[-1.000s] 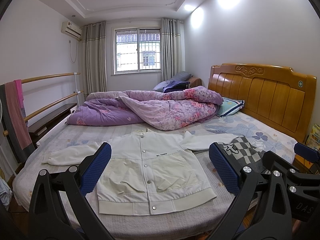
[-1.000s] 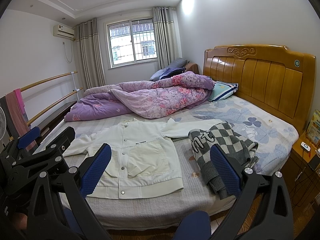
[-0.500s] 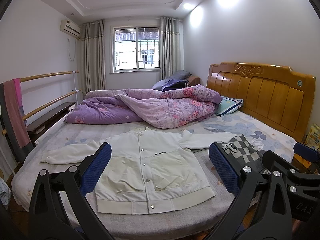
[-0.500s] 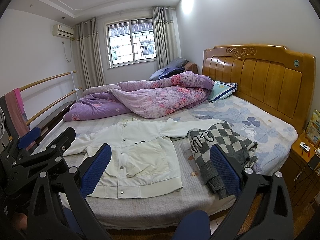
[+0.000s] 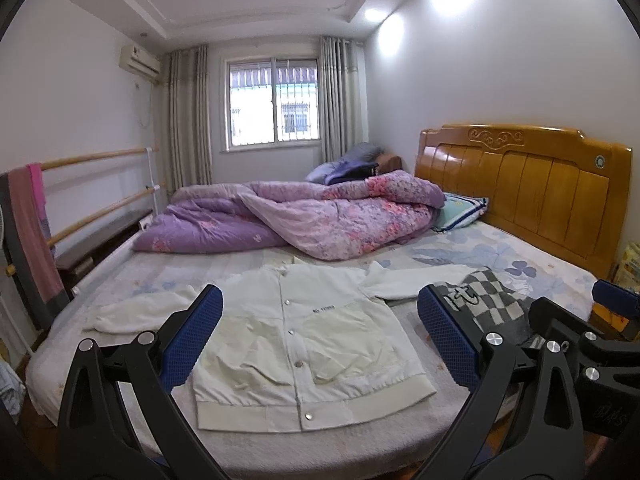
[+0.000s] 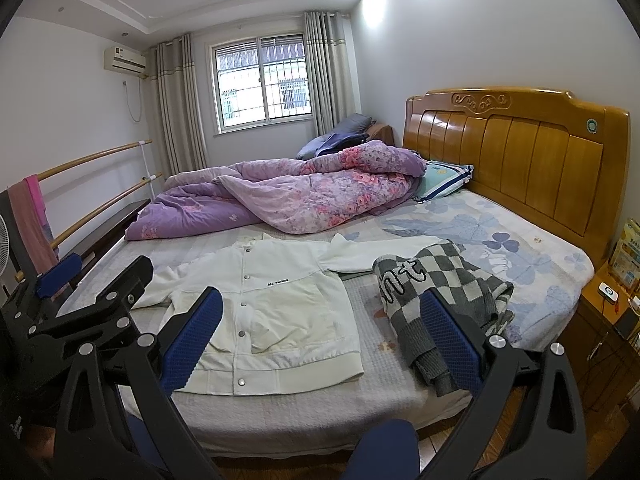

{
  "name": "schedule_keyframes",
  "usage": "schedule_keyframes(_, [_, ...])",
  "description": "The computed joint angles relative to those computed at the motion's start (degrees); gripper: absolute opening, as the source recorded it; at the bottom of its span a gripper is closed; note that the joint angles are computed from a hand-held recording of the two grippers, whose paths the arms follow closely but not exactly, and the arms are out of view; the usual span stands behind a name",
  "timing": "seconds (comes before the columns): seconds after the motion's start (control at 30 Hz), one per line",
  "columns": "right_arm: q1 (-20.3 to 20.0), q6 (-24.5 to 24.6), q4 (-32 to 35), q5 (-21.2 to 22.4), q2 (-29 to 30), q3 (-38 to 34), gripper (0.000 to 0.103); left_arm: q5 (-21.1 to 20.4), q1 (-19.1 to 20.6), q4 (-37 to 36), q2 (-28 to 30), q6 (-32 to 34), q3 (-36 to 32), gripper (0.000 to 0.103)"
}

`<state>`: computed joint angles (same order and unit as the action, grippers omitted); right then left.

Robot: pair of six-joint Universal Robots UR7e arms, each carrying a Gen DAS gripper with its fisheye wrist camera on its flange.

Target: Fold large clothes

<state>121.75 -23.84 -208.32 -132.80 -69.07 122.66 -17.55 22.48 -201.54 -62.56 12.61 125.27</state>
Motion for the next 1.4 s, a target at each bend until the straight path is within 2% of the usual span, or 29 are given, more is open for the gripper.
schedule_keyframes(0.07, [-0.15,0.15,0.09,0.08,-0.27,0.19,0.095,1.31,-0.51,-4.03,1.40,3.82,-0.44,0.098])
schedule_keyframes(0.2, [-0.33,-0.18,-0.29,0.38,-0.31,0.24,0.095,-0.84,-0.17,2.75,-1.21,-2.83,0.71,0.098])
schedule_keyframes(0.67, [-0.09,-0.37,0.11,-0.19,-0.27,-0.17,0.095,-1.33,0.60,4.03,-1.68,-2.15,-0.34,0.098])
schedule_keyframes(0.9, [-0.10,-0.31,0.99,-0.10,-0.37,-0.61,0.095,-1.72,1.03,7.95,-2.64,-5.37,-0.60,0.098])
schedule_keyframes(1.4, [-0.16,-0.29,1.27,-0.05,-0.32,-0.89,0.095,-2.11,1.56,7.08,-2.39,-4.13,-1.11,0.098])
